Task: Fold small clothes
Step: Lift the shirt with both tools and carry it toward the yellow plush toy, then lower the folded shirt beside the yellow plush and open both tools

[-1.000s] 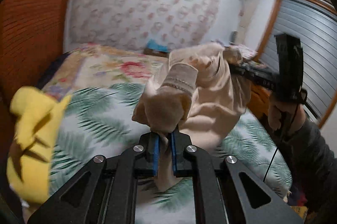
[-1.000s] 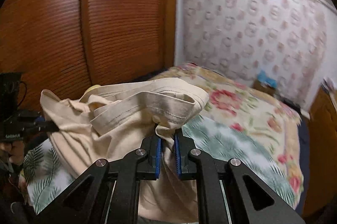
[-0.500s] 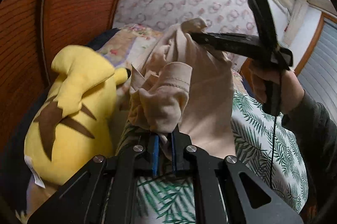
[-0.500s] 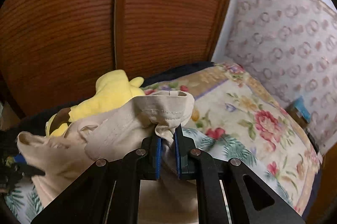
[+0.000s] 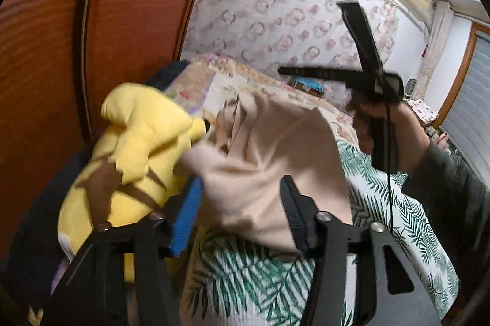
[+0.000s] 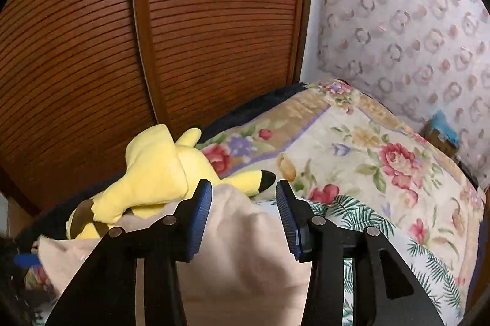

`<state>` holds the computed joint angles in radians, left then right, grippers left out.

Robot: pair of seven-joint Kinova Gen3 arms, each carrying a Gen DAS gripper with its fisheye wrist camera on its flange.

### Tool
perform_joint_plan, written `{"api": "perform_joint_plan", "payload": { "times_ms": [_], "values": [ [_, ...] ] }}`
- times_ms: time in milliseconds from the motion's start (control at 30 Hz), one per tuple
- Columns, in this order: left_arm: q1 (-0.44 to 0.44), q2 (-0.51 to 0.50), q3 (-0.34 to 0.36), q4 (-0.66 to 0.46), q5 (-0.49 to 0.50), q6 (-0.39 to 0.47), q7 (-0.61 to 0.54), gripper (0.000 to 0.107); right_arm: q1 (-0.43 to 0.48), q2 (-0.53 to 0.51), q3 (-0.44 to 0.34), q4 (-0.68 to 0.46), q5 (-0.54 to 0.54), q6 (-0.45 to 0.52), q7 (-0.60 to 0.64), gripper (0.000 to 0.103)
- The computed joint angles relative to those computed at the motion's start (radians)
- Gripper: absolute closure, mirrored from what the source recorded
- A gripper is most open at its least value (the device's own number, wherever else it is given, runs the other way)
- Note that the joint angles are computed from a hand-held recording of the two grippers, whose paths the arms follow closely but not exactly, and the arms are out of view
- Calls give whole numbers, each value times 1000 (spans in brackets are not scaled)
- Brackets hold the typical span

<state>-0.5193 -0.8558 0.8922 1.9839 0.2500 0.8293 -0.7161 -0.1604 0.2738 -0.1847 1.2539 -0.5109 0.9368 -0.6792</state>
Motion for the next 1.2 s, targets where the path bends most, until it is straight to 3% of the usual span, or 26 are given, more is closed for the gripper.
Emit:
{"api": "perform_joint_plan", "payload": {
  "times_ms": [100, 267, 367, 700, 767, 867, 933, 1100, 1200],
  "values": [
    [-55, 20, 24, -35, -40, 11, -41, 52, 26, -15, 11, 21, -10, 26, 14, 57],
    [-110, 138, 82, -47, -72, -21, -133, 53, 26, -2, 31, 1, 28, 52, -22, 57],
    [-140, 203, 110, -59, -82, -9, -150, 71, 31, 1, 31, -5, 28, 66, -37, 57],
    [-149, 352, 193, -68, -138, -21, -127, 72, 16, 29, 30, -19, 44, 79, -125, 56],
    [-121, 372, 184, -60, -152, -45, -130, 93, 15, 37, 27, -23, 45, 81, -139, 56],
    [-140, 299, 189, -77, -191, -1, -79, 100, 12, 33, 22, -7, 51, 57, -142, 56],
    [-136, 238, 146, -73, -186, 24, -60, 100, 32, 15, 9, 26, 14, 22, -114, 56],
    [-136, 212, 119, -61, -174, 54, -78, 100, 81, -36, 1, 119, -116, -24, 17, 56],
    [-127, 230, 109, -42, -157, 37, -84, 99, 62, -44, 16, 141, -103, -31, 21, 56]
  ]
}}
